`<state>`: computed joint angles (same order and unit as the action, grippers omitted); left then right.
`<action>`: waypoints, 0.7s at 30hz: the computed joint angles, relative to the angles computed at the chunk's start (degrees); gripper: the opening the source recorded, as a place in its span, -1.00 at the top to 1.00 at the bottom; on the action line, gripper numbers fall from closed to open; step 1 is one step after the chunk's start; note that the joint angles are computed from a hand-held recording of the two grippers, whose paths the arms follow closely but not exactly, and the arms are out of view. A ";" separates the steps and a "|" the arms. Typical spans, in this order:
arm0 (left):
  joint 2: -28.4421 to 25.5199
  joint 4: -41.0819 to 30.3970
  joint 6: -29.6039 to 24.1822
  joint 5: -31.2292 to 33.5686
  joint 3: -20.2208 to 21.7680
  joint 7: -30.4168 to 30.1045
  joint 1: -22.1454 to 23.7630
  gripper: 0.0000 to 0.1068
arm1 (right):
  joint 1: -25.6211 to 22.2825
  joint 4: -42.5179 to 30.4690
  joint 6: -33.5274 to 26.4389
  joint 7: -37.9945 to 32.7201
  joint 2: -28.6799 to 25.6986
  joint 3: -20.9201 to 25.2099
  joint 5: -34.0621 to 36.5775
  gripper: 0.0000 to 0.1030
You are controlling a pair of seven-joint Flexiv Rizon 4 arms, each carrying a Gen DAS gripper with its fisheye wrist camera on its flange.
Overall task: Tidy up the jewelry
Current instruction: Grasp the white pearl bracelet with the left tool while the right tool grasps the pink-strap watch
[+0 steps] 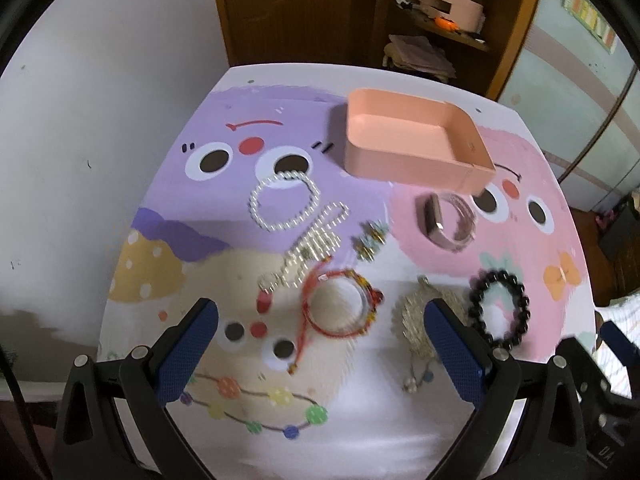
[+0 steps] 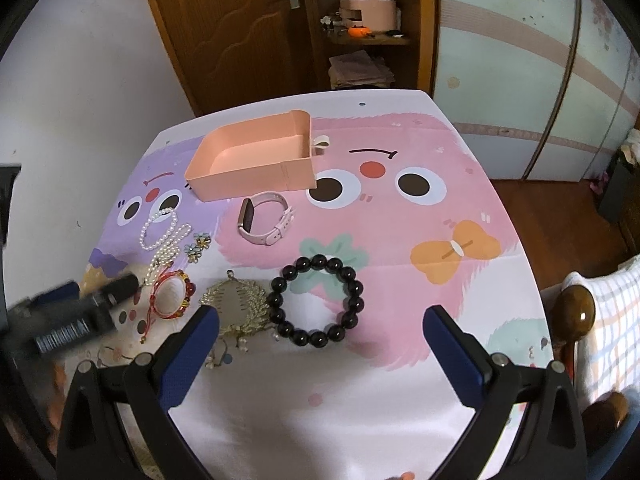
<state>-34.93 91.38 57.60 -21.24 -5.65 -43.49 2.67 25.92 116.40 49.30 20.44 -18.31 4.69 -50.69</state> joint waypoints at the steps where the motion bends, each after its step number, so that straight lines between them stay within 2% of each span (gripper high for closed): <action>1: -0.86 -2.09 -1.58 0.67 0.47 -0.56 -0.31 -0.90 | -0.39 -0.05 0.34 -1.22 -0.06 0.09 0.47 -0.98; 4: -3.18 -7.76 -5.34 2.16 1.38 -2.28 -0.89 -0.90 | -1.59 -0.30 2.13 -5.21 -0.33 0.16 2.14 -0.98; 7: -5.04 -11.86 -6.47 3.27 1.55 -2.60 -1.06 -0.90 | -2.98 -0.51 5.86 -9.26 -0.78 0.00 4.33 -0.92; 12: -8.96 -19.21 -9.79 5.31 2.88 -5.74 -1.56 -0.90 | -4.07 -1.58 9.56 -13.93 -1.88 -1.08 7.87 -0.73; 16: -13.39 -27.04 -15.40 6.95 4.23 -9.90 -1.50 -0.90 | -5.24 -2.92 13.34 -18.04 -3.33 -1.60 11.59 -0.58; 21: -20.69 -40.15 -25.26 8.26 4.80 -14.76 -0.94 -0.86 | -6.43 -6.84 15.88 -25.27 -6.23 -1.61 17.98 -0.43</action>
